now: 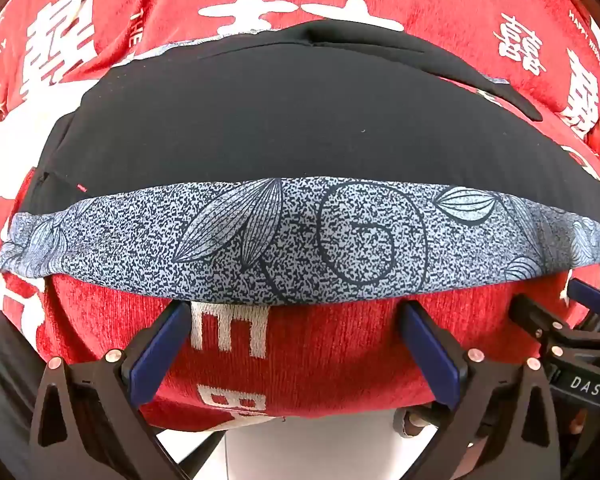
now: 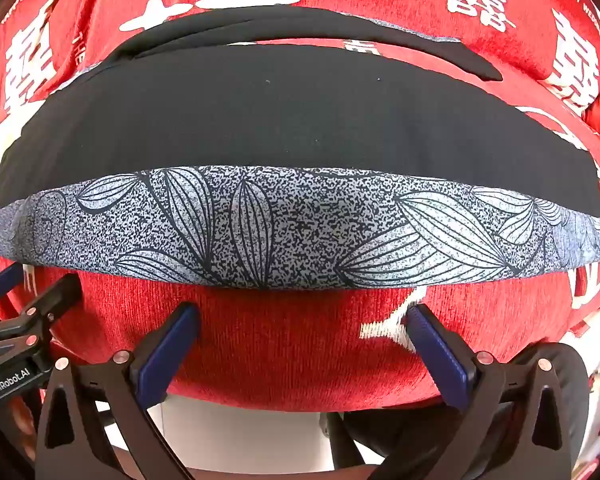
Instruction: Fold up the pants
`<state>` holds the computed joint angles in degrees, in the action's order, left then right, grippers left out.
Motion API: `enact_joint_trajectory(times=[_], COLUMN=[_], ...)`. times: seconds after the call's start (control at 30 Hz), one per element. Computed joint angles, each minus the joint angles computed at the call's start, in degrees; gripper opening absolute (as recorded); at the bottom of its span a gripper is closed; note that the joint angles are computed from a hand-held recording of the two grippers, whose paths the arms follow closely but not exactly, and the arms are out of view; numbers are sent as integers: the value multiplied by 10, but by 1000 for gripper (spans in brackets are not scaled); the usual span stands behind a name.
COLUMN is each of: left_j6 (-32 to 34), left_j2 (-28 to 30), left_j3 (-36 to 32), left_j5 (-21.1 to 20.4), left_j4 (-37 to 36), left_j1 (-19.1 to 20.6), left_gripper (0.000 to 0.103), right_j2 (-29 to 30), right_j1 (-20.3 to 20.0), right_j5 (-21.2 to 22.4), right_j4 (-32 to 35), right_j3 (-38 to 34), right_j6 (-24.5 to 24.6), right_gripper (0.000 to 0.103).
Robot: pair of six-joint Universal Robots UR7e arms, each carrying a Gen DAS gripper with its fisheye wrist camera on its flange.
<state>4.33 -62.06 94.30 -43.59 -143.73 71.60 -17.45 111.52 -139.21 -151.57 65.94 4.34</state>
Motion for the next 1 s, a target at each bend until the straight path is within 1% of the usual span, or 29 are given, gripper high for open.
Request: enact_joint_trajectory(times=[0.03, 0.27, 0.53, 0.6, 0.73, 0.77, 0.9, 0.93, 1.0], left_j6=[-9, -4, -10, -8, -8, -8, -8, -8, -11], left_j2=[-2, -4, 1, 0, 0, 0, 1, 0, 1], left_j3=[-4, -6, -7, -7, -2, -2, 0, 0, -2], left_j5=[-14, -13, -6, -6, -5, -4, 0, -1, -1], left_j4=[12, 14, 15, 14, 8, 8, 7, 7, 12], left_j1=[3, 5, 0, 1, 0, -1, -3, -3, -3], left_gripper=[103, 103, 103, 103, 103, 103, 103, 103, 103], right_j2=[-1, -2, -3, -2, -4, -8, -15, -4, -3], right_j1=[0, -1, -1, 0, -1, -2, -6, -4, -3], right_j5=[2, 6, 7, 3, 7, 9, 11, 7, 5], right_j4=[0, 6, 6, 16, 13, 1, -9, -1, 1], right_j3=[0, 1, 1, -3, -3, 7, 20, 7, 6], right_j6=[1, 6, 6, 11, 9, 4, 2, 9, 11], right_gripper=[103, 103, 103, 103, 103, 103, 103, 103, 103])
